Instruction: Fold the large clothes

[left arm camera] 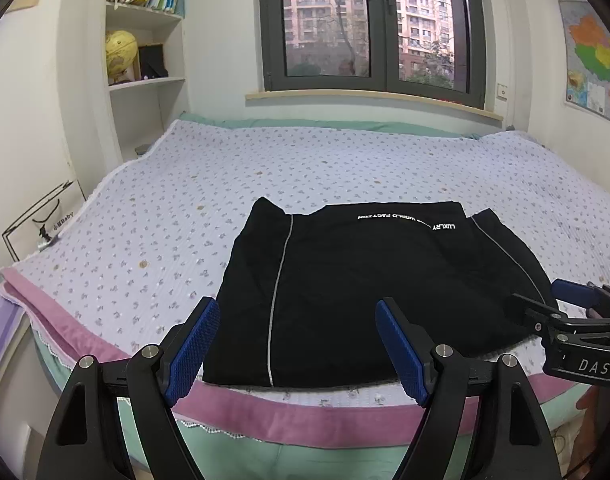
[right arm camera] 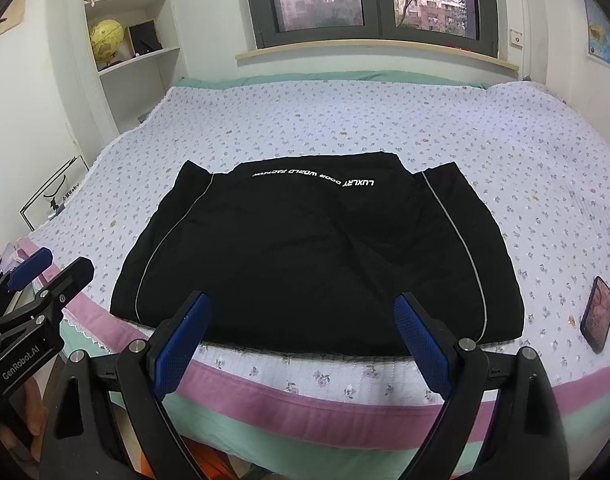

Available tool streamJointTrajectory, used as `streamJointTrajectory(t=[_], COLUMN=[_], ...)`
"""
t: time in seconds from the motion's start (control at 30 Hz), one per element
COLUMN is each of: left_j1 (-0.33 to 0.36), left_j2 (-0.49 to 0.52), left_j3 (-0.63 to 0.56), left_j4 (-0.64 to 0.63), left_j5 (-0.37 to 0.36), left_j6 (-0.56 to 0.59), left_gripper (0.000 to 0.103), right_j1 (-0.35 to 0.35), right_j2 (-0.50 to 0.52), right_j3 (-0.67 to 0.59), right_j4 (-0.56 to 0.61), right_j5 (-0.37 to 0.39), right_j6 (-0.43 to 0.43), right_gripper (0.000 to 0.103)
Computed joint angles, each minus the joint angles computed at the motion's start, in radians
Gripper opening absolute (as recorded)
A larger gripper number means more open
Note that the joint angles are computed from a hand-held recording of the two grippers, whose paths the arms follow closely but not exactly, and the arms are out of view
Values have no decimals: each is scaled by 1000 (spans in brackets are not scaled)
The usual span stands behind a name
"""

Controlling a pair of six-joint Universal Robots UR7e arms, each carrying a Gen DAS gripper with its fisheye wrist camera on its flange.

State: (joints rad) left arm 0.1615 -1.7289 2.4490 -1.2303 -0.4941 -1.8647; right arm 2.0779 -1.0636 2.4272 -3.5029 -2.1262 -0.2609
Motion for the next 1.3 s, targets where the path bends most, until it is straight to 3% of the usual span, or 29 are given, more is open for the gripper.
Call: streamJointTrajectory(t=[1.3], left_j1=[5], left_j2=[35], left_j3=[-25], left_j4=[46], left_j5=[-16], left_j6=[-37], left_gripper=[81], right_j1=[-19], right_j2=[-41], right_j3=[6], right_j4=[19], right_j5=[26], right_j6=[-35], right_gripper=[94])
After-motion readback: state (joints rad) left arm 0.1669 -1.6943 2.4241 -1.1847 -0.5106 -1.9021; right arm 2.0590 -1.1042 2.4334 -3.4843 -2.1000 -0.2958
